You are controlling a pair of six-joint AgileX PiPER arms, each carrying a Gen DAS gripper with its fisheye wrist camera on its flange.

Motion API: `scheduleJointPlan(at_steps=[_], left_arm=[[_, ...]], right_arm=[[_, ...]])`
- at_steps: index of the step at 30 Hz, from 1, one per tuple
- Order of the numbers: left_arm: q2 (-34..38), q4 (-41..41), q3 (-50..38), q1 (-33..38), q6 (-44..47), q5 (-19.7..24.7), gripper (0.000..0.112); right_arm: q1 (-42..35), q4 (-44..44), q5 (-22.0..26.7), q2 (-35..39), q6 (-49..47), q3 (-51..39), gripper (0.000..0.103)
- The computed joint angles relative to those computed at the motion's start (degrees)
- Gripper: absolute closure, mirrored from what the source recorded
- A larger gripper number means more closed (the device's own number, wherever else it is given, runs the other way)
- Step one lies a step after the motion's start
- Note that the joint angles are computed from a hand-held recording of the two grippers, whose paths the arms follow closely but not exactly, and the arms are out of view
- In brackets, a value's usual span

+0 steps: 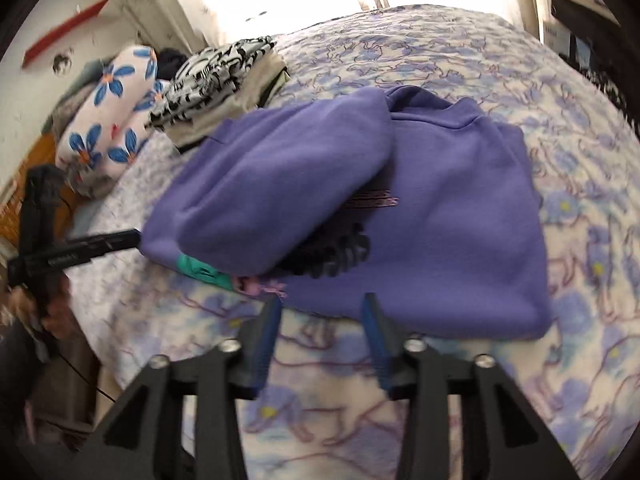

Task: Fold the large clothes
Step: 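Lay the hood over the folded body and open both tools, then press the folded hood flat with both tools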

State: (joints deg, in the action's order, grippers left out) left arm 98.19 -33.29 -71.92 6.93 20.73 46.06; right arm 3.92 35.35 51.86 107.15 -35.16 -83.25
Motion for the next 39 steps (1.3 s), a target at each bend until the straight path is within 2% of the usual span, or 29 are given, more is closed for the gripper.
scheduleJointPlan(at_steps=[1, 3, 5, 7, 9, 13, 14, 18, 22, 24, 25, 26, 31, 37, 39], left_arm=[[0.57, -1.76, -0.23, -0.19, 0.53, -0.36, 0.066], [2.99, -9.1, -0.62, 0.16, 4.85, -0.89, 0.065], [5.78, -15.35, -1.67, 0.47, 9.01, -0.24, 0.065], [9.43, -20.82, -3.46, 0.5, 12.92, 0.03, 0.065], [13.23, -23.94, -5.96, 0.19, 15.56, -0.22, 0.063], [18.88, -24.56, -10.51, -0.09, 15.5, -0.64, 0.049], [20.27, -25.72, -11.46, 0.2, 16.42, -0.3, 0.049], [23.9, -33.03, -13.36, 1.53, 21.92, 1.58, 0.045], [26.68, -41.07, -13.95, 2.63, 27.18, 4.08, 0.039], [27.88, -44.11, -14.31, 2.84, 28.7, 5.17, 0.037], [28.17, -45.35, -14.19, 2.91, 29.52, 5.55, 0.036], [28.5, -46.86, -13.99, 3.04, 30.68, 6.16, 0.036], [29.39, -53.0, -12.4, 3.81, 34.59, 8.54, 0.036], [28.97, -52.12, -12.76, 2.09, 33.2, 6.66, 0.038], [29.05, -51.31, -13.69, 1.39, 32.23, 6.73, 0.062]], right_arm=[[0.07, 1.28, 0.42, -0.02, -0.09, -0.18, 0.051], [0.58, 2.94, 0.98, 0.6, 0.71, -1.42, 0.047], [0.95, 4.31, 1.4, 1.89, 2.28, -3.45, 0.036], [1.03, 6.33, 2.13, 4.05, 3.92, -6.46, 0.029], [1.05, 7.33, 3.35, 6.7, 6.2, -10.17, 0.029], [1.25, 6.43, 6.14, 12.62, 12.45, -18.57, 0.029], [1.21, 6.43, 6.96, 14.08, 13.75, -20.6, 0.029], [1.65, 6.16, 9.6, 18.23, 16.13, -26.62, 0.029], [2.9, 4.09, 8.79, 19.76, 16.5, -28.65, 0.029], [2.91, 5.17, 7.64, 20.03, 15.22, -28.06, 0.034], [2.76, 5.61, 6.58, 19.76, 14.61, -27.21, 0.063], [2.79, 4.8, 5.38, 19.48, 14.64, -26.66, 0.083], [-0.05, 3.63, 4.13, 20.66, 16.09, -25.12, 0.085], [-2.96, 10.16, 4.6, 21.02, 11.73, -21.61, 0.085], [-3.01, 10.71, 4.69, 21.35, 11.69, -21.75, 0.085]])
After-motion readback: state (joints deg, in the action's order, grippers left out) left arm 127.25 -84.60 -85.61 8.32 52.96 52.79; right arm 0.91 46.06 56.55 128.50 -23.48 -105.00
